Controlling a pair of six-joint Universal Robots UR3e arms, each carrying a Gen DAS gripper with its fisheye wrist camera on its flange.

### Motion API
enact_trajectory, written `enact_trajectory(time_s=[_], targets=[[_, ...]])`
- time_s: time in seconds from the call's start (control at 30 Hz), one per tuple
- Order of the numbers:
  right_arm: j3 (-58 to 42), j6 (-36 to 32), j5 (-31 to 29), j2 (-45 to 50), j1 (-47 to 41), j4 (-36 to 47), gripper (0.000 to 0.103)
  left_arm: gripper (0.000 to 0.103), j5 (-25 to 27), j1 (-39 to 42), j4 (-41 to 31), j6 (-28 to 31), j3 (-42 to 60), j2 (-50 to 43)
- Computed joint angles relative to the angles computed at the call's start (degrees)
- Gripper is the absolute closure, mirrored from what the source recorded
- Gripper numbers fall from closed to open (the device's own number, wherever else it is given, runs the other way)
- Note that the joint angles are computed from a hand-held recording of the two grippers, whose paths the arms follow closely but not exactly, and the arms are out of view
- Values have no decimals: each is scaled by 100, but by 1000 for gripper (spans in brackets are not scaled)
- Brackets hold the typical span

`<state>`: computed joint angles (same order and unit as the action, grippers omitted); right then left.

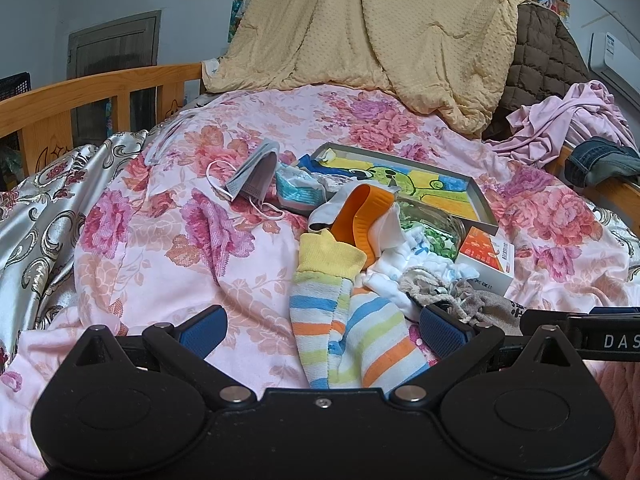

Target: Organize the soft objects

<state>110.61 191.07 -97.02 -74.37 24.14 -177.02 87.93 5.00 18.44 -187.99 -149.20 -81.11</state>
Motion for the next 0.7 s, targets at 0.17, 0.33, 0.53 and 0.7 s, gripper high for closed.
enact_trajectory(time_s=[0.17, 0.33, 0.53, 0.7], targets=[[-3, 2, -1, 2, 2, -1, 0, 1, 25, -21, 26, -1, 16, -42], [1, 3, 0, 3, 2, -7, 0, 1, 34, -32, 42, -5, 18, -55], [9, 6, 0, 7, 4, -19, 0, 1, 34, -29, 33, -3, 20, -51], [12, 7, 3, 3, 2, -20, 0, 1, 46, -41, 38, -7, 23, -59]])
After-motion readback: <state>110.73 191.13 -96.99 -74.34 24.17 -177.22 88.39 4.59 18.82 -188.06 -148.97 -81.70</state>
